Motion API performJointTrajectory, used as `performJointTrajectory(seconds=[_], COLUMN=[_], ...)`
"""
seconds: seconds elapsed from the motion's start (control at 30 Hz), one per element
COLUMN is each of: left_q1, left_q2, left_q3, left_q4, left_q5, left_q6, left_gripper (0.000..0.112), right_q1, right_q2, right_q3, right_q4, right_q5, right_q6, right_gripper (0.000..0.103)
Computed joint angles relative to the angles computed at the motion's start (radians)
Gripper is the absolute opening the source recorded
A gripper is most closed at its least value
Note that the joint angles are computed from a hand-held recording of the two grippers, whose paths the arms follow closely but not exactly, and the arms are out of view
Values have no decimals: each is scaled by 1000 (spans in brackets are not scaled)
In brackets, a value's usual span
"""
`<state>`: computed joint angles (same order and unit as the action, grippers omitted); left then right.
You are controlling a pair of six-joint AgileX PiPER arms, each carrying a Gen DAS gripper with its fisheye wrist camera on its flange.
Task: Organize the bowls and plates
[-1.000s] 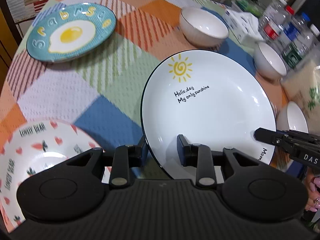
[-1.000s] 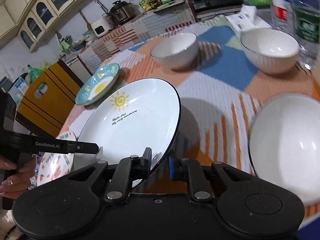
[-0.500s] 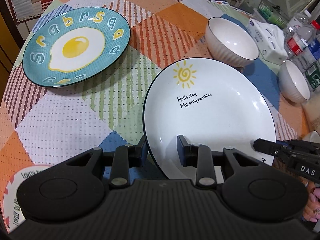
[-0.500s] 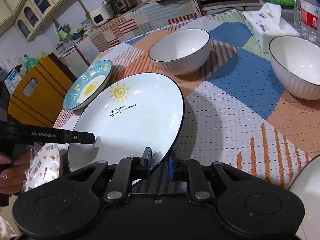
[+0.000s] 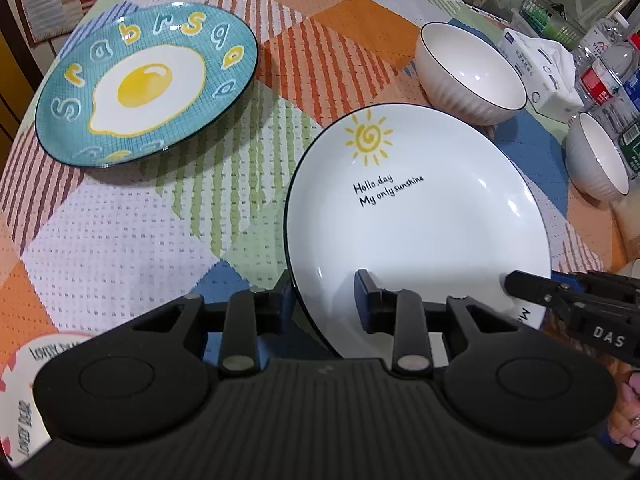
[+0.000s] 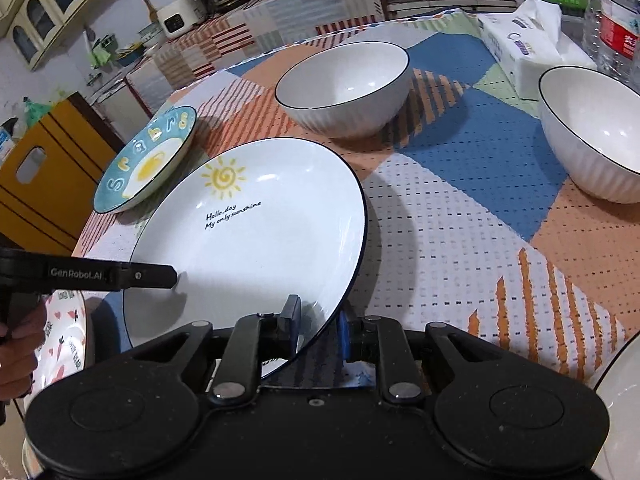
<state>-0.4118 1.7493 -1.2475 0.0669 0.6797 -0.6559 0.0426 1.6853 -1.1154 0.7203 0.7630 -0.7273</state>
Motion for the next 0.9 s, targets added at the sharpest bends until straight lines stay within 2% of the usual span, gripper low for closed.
performJointTrajectory(seconds=[0.17,0.27,0.47,0.53,0.6,0.7,0.9], left_q1=[-16,-25,-40,-45,-51,-75,-119], left_q2=[-67,-120,-255,-298,-341,-390,-501], left_q3=[20,28,54,61,76,92,134], left_q4=[11,6,-25,-35,-44,-25,-17], left_q5=[38,79,159,188,206,252,325], left_q6=[-1,22,78,93,96,70,48], left_gripper=[33,37,40,41,41,41,43], right_q1=[54,54,-36,-59,-69,-71,-32], right_q2=[-42,-71,-163,-190,-216,-249,-323], right_q3=[-9,-22,-13,-23,-36,-54,-42], right_q4=[-141,-184,-39,-9,10,18,-30], right_q5=[-30,-4,100,145,192,253,296], right_q6=[158,224,124,101,88,51,59], right_gripper=[27,28,29,32,40,47,51])
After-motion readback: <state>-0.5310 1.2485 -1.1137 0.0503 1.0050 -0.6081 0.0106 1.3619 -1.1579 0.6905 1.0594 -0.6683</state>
